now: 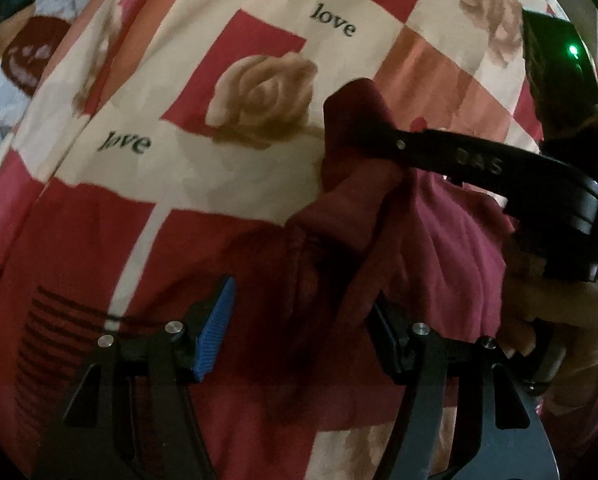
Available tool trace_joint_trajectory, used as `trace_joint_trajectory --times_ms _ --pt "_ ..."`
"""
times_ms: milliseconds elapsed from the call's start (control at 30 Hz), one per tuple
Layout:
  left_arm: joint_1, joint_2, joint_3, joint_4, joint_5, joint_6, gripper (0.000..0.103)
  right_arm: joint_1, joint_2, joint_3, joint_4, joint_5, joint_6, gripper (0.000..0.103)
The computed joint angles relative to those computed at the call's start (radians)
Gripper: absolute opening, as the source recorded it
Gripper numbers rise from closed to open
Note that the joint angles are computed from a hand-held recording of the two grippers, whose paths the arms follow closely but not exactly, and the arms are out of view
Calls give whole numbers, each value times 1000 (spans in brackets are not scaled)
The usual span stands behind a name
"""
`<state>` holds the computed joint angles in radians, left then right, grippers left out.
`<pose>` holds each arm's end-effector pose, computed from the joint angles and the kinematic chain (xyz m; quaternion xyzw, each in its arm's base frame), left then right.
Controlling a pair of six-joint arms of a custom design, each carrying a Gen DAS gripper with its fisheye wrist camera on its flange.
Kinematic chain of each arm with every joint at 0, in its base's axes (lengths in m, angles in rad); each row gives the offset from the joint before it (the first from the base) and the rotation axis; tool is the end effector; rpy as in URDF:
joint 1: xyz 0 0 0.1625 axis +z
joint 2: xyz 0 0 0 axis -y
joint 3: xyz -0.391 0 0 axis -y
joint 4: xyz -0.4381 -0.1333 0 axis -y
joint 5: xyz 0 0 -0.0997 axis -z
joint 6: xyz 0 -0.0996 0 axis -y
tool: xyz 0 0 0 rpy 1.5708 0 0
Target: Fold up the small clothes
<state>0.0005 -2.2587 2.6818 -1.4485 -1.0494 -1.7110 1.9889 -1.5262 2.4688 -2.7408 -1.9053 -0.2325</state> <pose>-0.1916 -0.1830 0.1591 0.0038 0.9331 -0.2658 0.2423 0.2516 -0.3185 0.1295 0.2952 -0.9343 0.1267 0.1543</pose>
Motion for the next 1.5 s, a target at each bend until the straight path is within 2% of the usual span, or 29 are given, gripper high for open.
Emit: trace_joint_trajectory --times_ms 133,167,200,300,433,467,533,567,800,833,867,900,1167,1233,1267,1300,1500 --pt "1 -37 25 -57 30 41 62 -34 -54 12 37 34 12 20" --pt "3 -64 39 -90 40 69 59 -32 -38 12 21 32 23 20" --pt "-1 -86 50 -116 40 89 46 -33 -35 11 21 35 30 20" --pt "-20 -102 63 -167 58 139 27 -41 -32 3 39 44 40 20" --pt "-37 -94 64 -202 74 172 23 -59 -21 -25 93 69 95 21" --pt "-33 -81 62 -215 75 181 23 -61 -18 -34 107 70 109 29" --pt "-32 -63 56 -219 76 186 23 -46 5 -58 129 49 140 52" --pt "-33 -59 55 -215 76 184 23 -37 18 -71 139 41 154 58" --pt "-34 -52 51 -206 69 177 23 23 106 -122 174 8 157 61" --pt "-34 -49 50 -206 69 178 23 30 119 -127 180 3 155 63" --pt "-35 -49 48 -203 69 177 23 36 132 -132 188 -4 154 70" --pt "-37 -50 49 -200 68 173 23 44 151 -139 200 -20 154 72" --pt "-27 -43 44 -199 64 171 23 51 224 -139 136 -67 163 72" --pt "-29 -40 43 -198 62 169 23 48 220 -124 103 -71 149 67" --pt "-28 -37 43 -200 62 170 23 49 218 -117 89 -83 138 58" --pt "-26 -38 45 -203 62 172 23 48 213 -108 77 -93 123 53" --pt "-31 -16 42 -200 59 171 23 30 172 -82 61 -71 92 42"
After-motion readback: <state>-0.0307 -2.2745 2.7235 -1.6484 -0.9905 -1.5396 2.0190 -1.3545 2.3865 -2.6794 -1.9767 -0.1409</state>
